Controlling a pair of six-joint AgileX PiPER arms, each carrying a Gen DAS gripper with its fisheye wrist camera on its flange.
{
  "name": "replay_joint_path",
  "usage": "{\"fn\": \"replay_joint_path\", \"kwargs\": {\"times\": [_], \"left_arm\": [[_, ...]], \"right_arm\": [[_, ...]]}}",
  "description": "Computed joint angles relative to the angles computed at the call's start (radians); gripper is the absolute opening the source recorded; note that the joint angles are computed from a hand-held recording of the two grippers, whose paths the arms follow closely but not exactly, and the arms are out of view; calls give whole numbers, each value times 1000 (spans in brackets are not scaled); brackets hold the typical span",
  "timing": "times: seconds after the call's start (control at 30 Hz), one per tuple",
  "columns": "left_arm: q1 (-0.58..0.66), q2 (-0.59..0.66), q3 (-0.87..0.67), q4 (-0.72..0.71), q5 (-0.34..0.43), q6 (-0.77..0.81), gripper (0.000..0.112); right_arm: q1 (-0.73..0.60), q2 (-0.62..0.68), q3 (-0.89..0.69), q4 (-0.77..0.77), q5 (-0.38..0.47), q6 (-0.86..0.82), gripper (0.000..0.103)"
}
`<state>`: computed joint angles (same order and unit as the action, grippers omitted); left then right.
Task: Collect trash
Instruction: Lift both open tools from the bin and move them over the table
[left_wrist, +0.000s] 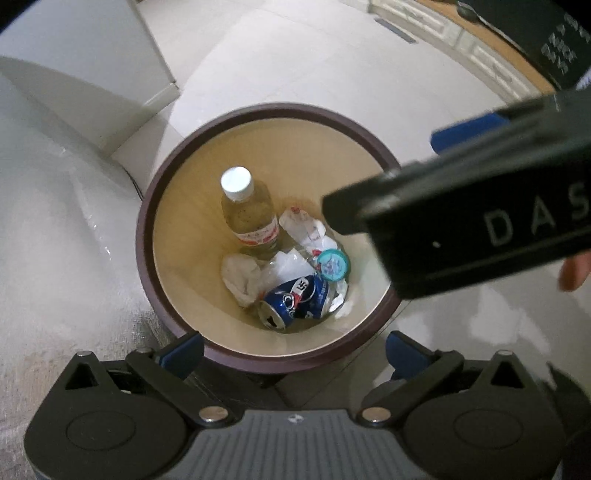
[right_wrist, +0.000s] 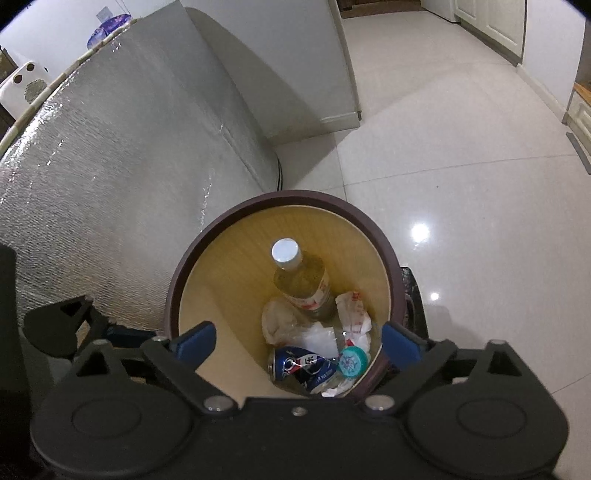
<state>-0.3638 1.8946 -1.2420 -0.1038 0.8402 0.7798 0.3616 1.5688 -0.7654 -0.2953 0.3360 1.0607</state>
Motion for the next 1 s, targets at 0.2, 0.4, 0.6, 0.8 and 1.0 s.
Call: {"fn": "replay_joint_path", "kwargs": {"times": [0.2,0.4,0.6,0.8,1.0], "left_arm": [[11,-59,53,25,-4,-79,103],[48,-136,94,-10,14,-86,103],[85,-233,145,-62,36,-53,103],[116,-325,177,-89,57,-45,103],[147,-399,200,-95,67,-54,103]], "right_arm": [[38,-64,24,-86,48,99,103],[95,-137,33,-165,128,197,103],[168,-190,31,-232,222,296,103],[263,-237,13,-282,350,372,103],[356,-274,-9,-307,476,426,103]]}}
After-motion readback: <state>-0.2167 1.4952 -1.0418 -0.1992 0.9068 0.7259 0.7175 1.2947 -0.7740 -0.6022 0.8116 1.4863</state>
